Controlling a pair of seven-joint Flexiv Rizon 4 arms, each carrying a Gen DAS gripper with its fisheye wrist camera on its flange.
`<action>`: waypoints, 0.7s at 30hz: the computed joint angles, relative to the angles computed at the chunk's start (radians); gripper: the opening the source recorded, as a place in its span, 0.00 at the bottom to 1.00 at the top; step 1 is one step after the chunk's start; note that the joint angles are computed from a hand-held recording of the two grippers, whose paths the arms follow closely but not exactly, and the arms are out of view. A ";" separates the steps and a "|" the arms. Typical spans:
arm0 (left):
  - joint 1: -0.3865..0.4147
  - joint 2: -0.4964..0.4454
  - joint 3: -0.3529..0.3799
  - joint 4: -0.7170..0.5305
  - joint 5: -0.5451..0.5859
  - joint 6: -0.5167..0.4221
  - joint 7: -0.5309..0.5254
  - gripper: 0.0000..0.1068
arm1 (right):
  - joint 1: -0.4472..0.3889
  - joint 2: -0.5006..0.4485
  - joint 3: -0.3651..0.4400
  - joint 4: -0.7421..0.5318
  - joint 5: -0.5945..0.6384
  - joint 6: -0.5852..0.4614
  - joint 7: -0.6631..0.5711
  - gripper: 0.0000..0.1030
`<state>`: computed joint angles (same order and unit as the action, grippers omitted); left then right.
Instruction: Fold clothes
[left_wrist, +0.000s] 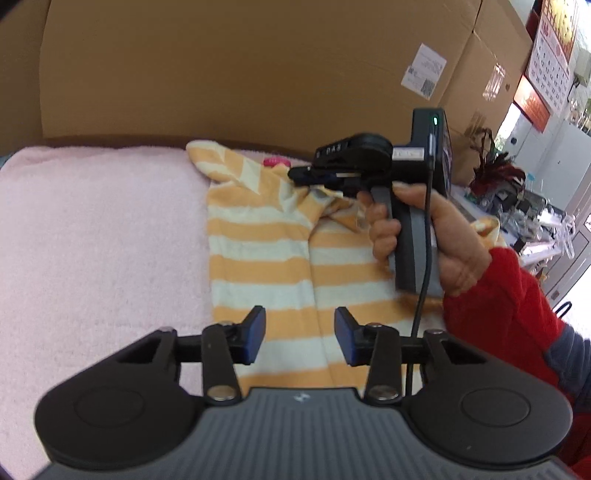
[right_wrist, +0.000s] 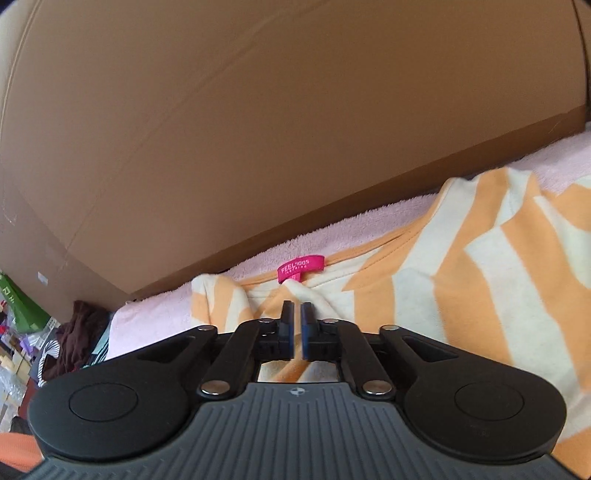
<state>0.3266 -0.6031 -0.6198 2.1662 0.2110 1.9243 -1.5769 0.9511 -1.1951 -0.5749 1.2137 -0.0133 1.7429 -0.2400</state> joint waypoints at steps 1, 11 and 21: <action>-0.028 0.001 0.022 -0.015 -0.014 0.007 -0.003 0.39 | 0.017 0.008 -0.021 0.019 0.001 -0.011 -0.002 0.10; -0.364 0.005 0.336 -0.104 -0.198 -0.026 -0.010 0.47 | 0.186 0.036 -0.265 0.180 -0.105 -0.153 0.092 0.59; -0.467 -0.004 0.418 -0.124 -0.253 -0.025 0.023 0.63 | 0.256 0.053 -0.365 0.268 -0.226 -0.195 0.187 0.64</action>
<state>-0.1407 -0.6068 -0.2019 2.0425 -0.0421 1.8996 -1.5542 1.2068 -1.1417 -0.9403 1.4820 -0.2394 1.5478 -0.0530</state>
